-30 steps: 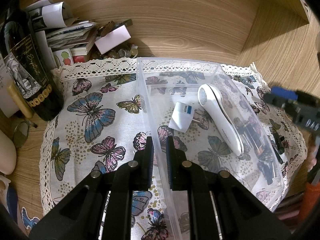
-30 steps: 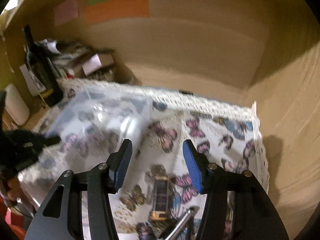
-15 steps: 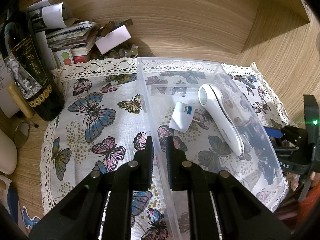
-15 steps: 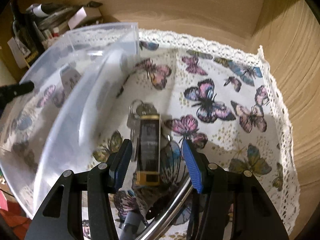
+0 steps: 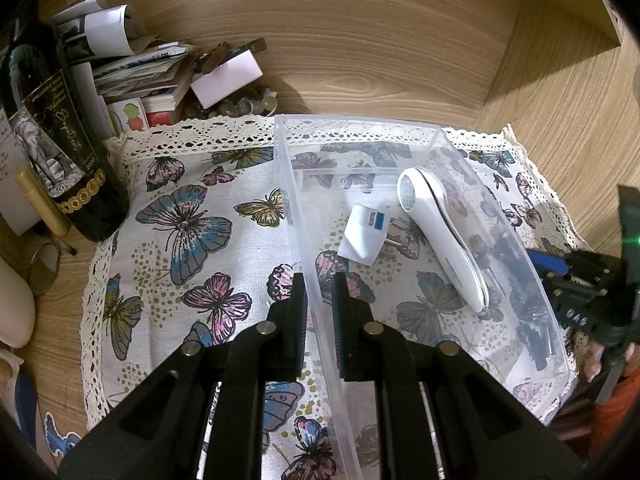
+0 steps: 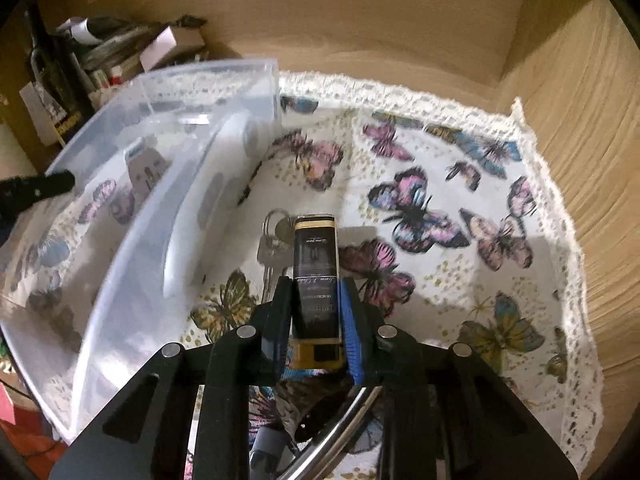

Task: Organize rigid objects
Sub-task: 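Grasp the black-and-gold tube with the right tool, then carry the black-and-gold tube into the tray beside the facial device and release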

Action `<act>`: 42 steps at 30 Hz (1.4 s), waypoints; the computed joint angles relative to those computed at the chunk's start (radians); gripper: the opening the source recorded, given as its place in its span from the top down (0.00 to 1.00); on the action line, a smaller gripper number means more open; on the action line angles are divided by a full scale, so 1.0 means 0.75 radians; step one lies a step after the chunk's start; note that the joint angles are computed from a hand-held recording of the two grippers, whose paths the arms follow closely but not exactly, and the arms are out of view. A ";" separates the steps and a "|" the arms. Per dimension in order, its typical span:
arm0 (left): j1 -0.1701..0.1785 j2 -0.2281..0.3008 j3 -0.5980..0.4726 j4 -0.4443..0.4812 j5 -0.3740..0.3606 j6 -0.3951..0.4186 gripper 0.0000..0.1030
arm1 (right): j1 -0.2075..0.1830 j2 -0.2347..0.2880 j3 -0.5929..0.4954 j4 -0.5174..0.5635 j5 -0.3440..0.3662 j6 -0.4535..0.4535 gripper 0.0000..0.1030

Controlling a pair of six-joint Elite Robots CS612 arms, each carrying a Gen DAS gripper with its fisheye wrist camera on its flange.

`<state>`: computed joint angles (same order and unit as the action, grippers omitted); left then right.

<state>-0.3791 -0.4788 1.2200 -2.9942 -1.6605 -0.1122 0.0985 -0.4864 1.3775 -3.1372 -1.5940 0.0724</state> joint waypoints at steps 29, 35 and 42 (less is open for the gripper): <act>-0.001 0.000 -0.002 0.002 0.003 0.001 0.89 | 0.068 -0.020 -0.082 -0.157 0.118 -0.188 0.79; -0.001 0.001 -0.002 0.002 0.002 0.000 0.89 | 0.083 0.017 -0.155 0.004 0.155 -0.236 0.79; 0.000 0.001 -0.002 0.002 0.003 0.001 0.89 | 0.089 0.043 -0.220 0.179 0.169 -0.286 0.79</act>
